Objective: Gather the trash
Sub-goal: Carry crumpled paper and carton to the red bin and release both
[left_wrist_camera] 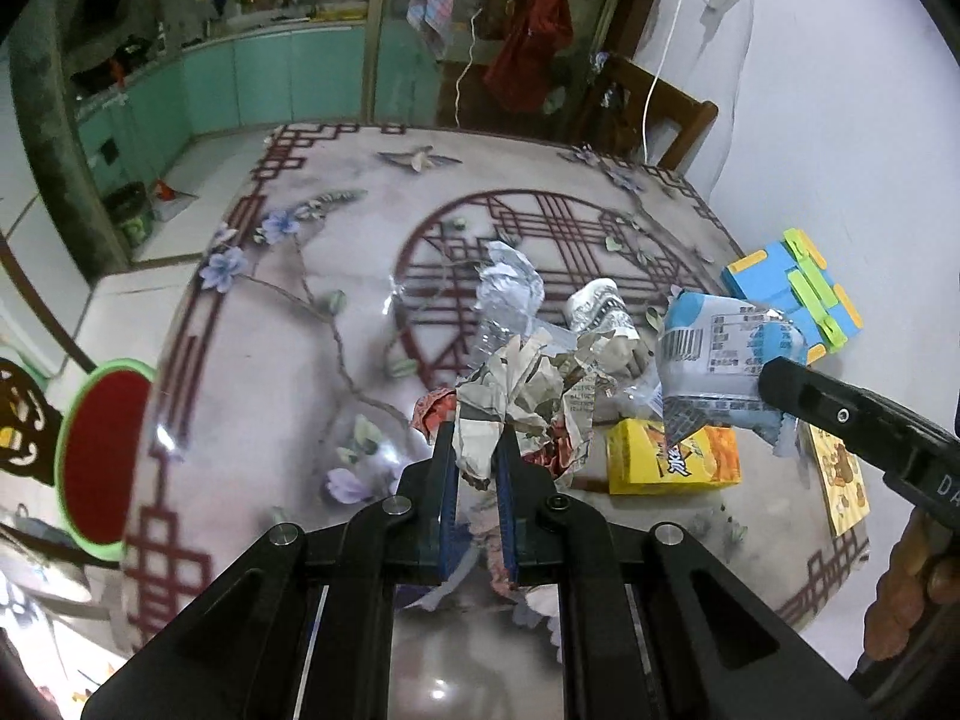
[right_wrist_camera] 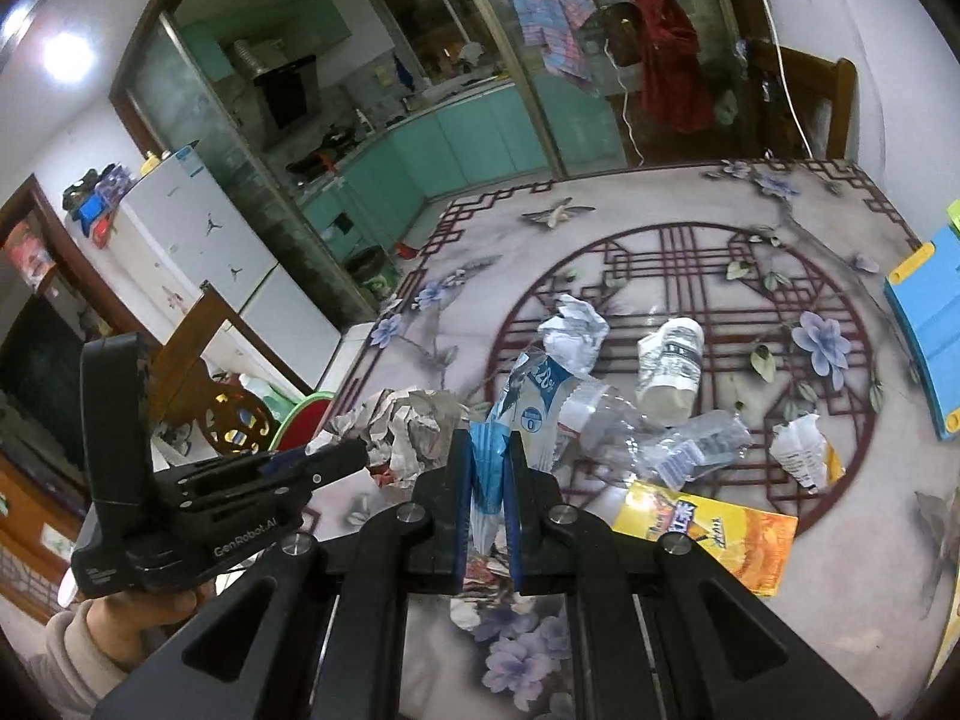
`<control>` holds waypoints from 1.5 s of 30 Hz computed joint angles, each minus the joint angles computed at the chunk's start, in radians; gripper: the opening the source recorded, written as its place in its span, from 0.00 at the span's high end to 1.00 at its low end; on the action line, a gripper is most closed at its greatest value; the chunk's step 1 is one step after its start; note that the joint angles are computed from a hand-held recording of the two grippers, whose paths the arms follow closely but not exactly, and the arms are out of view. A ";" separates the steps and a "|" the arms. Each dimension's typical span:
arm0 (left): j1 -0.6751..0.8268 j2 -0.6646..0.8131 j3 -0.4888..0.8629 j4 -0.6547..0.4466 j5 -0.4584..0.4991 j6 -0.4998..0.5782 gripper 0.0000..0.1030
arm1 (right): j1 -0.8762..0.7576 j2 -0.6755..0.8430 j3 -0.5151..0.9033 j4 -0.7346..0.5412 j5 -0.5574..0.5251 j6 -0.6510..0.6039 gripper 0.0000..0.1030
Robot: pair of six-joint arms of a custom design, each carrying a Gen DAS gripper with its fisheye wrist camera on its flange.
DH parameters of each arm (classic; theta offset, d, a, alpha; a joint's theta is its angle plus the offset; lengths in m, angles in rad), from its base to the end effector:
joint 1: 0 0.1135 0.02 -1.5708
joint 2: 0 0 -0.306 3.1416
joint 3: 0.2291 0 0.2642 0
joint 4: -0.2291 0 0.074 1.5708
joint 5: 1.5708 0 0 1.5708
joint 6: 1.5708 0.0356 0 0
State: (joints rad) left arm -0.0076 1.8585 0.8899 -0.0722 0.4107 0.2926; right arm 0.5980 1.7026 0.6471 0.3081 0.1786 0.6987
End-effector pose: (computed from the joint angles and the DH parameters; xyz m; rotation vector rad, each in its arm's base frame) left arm 0.3558 -0.0169 0.1369 0.5200 2.4812 -0.4243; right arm 0.2674 0.1745 0.1484 0.2096 2.3376 0.4510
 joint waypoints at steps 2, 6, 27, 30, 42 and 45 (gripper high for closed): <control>0.015 -0.007 -0.003 0.003 0.004 0.012 0.89 | 0.013 0.006 0.019 -0.015 0.010 0.002 0.93; 0.049 -0.017 -0.002 0.004 0.016 0.028 0.89 | 0.040 0.026 0.061 -0.040 0.032 0.010 0.93; 0.283 0.094 0.165 -0.083 0.080 0.157 0.89 | 0.171 0.266 0.443 -0.194 0.079 0.019 0.93; 0.309 0.123 0.206 -0.110 0.091 0.181 0.89 | 0.183 0.301 0.499 -0.217 0.088 0.024 0.93; 0.397 0.253 0.392 -0.221 0.119 0.253 0.89 | 0.220 0.465 0.766 -0.340 0.096 0.037 0.93; 0.415 0.288 0.442 -0.247 0.121 0.258 0.89 | 0.222 0.503 0.831 -0.374 0.093 0.038 0.93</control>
